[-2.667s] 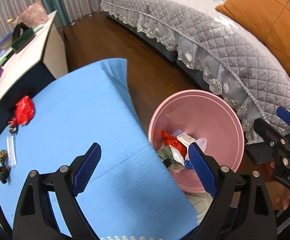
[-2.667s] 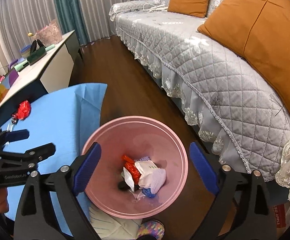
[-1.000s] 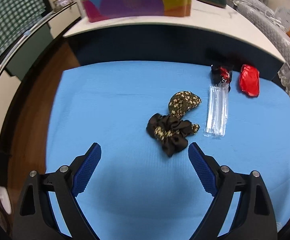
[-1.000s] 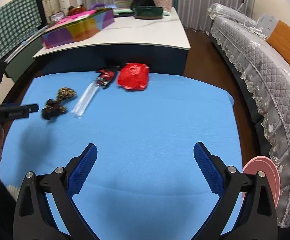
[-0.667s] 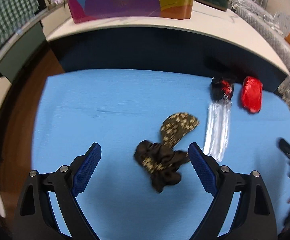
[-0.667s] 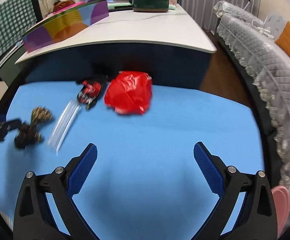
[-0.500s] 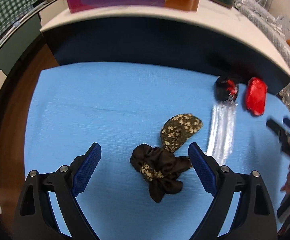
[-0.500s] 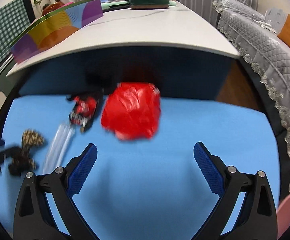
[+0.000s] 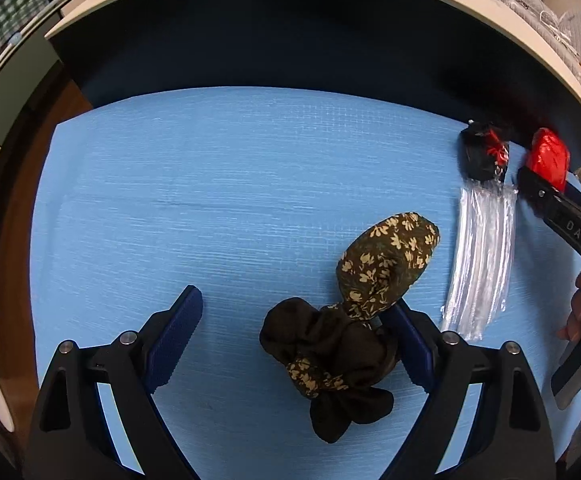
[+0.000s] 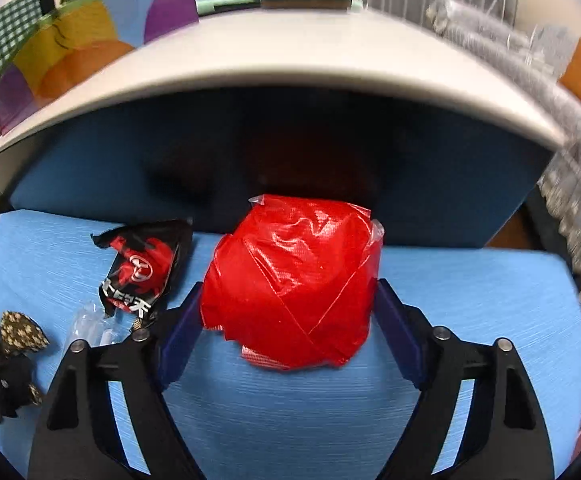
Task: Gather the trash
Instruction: 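Grasp the red plastic bag with the right tool while the left tool grasps the brown scrunchie, then carry the red bag and scrunchie over the pink bin with both tools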
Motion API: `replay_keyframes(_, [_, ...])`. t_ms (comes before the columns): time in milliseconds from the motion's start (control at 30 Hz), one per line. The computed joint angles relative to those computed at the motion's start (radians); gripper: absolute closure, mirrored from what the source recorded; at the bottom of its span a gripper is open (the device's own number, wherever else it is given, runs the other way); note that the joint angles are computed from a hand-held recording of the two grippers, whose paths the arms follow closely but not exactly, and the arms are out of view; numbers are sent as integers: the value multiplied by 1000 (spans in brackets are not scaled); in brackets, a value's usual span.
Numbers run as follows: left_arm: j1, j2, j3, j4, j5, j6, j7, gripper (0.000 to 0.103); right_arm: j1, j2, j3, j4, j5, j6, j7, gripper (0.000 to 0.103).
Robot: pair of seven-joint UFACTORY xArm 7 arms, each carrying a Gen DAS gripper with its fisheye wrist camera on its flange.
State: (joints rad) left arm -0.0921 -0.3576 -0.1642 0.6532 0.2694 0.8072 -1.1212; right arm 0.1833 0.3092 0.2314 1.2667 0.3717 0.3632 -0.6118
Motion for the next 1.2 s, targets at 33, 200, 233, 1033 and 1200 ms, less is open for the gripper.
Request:
replay_keyframes(33, [0,-1,-1,0,1,2,-1,17,-14,-12,14,-11,20,-3,-29,26])
replay_keyframes(200, [-4,7,10,-1,-18,-16,2,17,-52,-104,9,-56,108,48,-122,27])
replay_keyframes(233, [-2,9,21,-2,-27,-21,18,17,-51,-120,0,-64,119,56,-134,27])
replay_keyframes(1033, [-139,-99,-212,212,51,294,-158,77,-115,-753,-431,-417,180,413,-390,27])
replay_keyframes(1200, [-209,-37,-275,321,96,362,-233,77,-139,-770,-485,-407,211,460,-440,27])
